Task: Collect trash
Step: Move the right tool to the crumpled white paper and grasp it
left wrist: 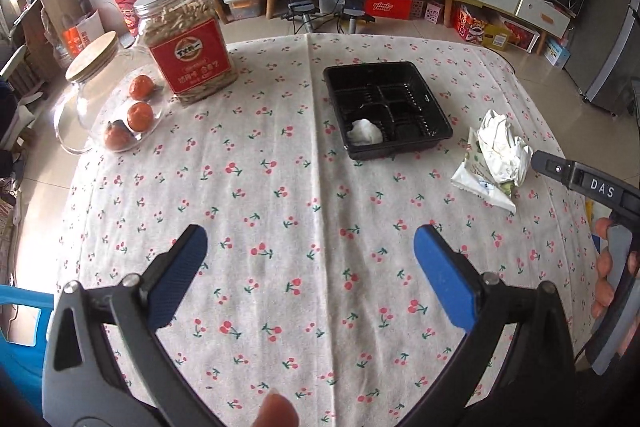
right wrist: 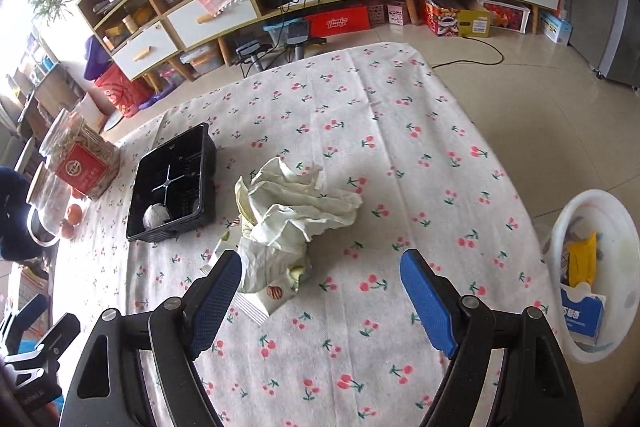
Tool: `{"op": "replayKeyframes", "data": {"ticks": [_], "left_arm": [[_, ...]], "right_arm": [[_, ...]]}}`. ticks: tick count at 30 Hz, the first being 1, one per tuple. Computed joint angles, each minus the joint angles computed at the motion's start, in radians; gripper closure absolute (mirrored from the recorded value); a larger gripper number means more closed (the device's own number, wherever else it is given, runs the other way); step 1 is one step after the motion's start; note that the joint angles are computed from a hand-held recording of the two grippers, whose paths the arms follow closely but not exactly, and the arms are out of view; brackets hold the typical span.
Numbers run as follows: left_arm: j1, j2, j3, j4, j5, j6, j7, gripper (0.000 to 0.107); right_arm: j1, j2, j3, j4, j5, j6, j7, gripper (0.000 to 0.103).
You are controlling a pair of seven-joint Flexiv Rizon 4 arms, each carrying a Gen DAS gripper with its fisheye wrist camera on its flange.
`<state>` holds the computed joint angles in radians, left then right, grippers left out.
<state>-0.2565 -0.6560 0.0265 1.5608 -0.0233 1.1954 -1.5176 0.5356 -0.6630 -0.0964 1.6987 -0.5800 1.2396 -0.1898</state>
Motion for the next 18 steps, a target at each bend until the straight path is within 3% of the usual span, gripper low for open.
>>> {"op": "replayKeyframes", "data": {"ticks": [9, 12, 14, 16, 18], "left_arm": [[0.016, -0.013, 0.005, -0.011, 0.007, -0.003, 0.030, 0.004], [0.023, -0.010, -0.004, -0.005, 0.002, 0.008, 0.043, 0.004], [0.021, -0.011, -0.004, -0.006, 0.002, 0.009, 0.048, 0.004], [0.019, -0.012, -0.004, -0.007, 0.000, 0.008, 0.050, 0.004], [0.025, -0.012, -0.013, -0.005, -0.011, 0.009, 0.053, 0.004]], "right_arm": [[0.013, -0.095, -0.017, -0.103, 0.001, -0.028, -0.038, 0.024], [0.008, -0.104, -0.008, -0.115, 0.004, -0.027, -0.061, 0.041], [0.001, -0.109, 0.002, -0.119, 0.015, -0.014, -0.078, 0.061], [0.002, -0.108, 0.000, -0.115, 0.022, 0.005, -0.086, 0.074], [0.008, -0.099, -0.011, -0.102, 0.024, 0.026, -0.084, 0.075]]}}
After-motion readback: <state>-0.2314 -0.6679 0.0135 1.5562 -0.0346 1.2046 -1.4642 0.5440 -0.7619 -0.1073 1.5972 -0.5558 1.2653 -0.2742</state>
